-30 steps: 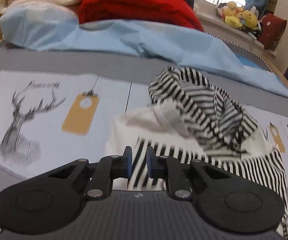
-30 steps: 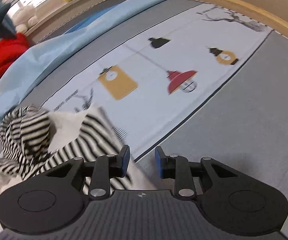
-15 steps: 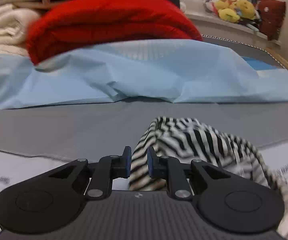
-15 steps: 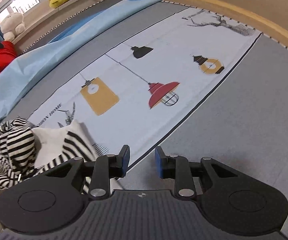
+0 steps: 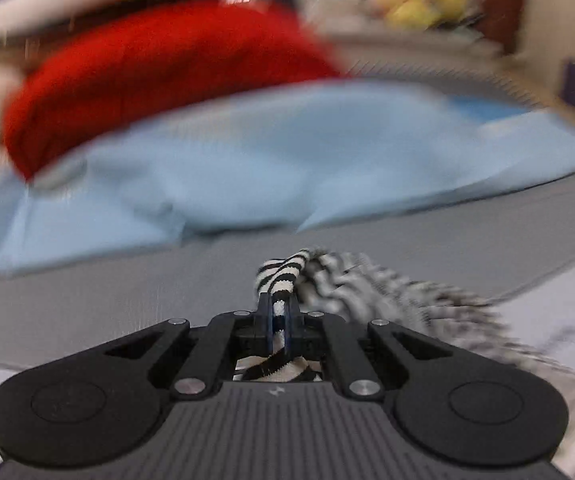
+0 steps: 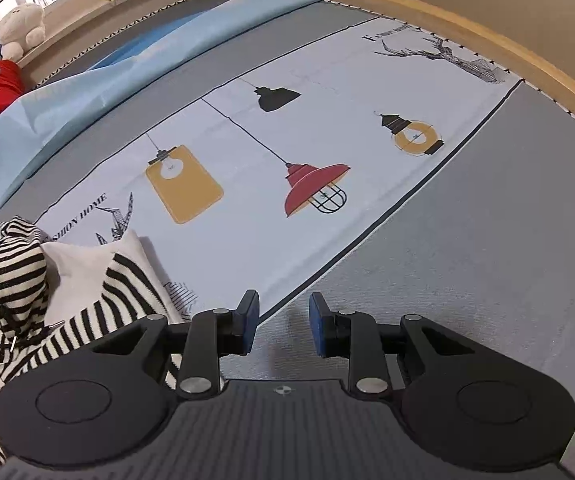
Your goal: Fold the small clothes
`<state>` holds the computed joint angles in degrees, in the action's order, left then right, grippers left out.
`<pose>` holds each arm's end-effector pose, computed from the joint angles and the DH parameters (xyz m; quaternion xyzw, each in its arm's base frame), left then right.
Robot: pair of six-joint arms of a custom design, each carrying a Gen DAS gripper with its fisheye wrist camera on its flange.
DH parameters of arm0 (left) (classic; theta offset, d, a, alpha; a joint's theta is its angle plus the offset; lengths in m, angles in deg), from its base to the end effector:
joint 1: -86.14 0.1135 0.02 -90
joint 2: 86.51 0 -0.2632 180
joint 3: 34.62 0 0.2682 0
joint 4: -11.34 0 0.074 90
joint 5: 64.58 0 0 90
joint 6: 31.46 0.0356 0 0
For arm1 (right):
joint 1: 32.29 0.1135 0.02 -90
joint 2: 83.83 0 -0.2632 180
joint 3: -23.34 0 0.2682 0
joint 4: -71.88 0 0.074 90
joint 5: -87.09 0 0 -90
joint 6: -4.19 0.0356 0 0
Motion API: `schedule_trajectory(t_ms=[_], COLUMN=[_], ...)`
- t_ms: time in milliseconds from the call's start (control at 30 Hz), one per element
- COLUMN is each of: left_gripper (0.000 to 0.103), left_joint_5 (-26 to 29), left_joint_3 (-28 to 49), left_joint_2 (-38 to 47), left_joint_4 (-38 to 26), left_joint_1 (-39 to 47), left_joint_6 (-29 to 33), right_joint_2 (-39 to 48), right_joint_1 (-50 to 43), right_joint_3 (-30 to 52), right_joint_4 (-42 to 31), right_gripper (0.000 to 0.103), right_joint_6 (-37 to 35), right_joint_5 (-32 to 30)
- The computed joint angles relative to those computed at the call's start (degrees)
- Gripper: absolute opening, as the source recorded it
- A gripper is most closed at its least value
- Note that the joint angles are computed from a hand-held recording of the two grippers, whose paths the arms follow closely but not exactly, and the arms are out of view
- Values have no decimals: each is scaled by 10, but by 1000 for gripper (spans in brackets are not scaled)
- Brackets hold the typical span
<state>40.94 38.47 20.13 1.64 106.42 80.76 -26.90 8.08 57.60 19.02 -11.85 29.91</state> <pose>0.3764 0.1289 0.1432 0.0690 0.9085 0.0270 0.4113 0.1266 0.0823 0.1301 0.3090 0.9008 -0.0505 0.3010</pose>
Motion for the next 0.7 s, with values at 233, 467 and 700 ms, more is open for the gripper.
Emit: schedule_trajectory(t_ms=[233,467,700], left_gripper=[5,9,27], left_joint_5=[382,193,258], left_joint_3=[-238,-274,-173], left_joint_2=[-342,-360,-205], left_joint_4=[-404,-608,-581], left_joint_1=[277,494,460], left_joint_6=[399,648,381], right_joint_2=[-2,24,33], right_joint_1=[30,100,134], right_joint_3=[14,40,35], right_joint_4=[-4,6,94], right_gripper=[29,29,29], right_joint_6=[32,92,75], right_joint_5=[5,17,4])
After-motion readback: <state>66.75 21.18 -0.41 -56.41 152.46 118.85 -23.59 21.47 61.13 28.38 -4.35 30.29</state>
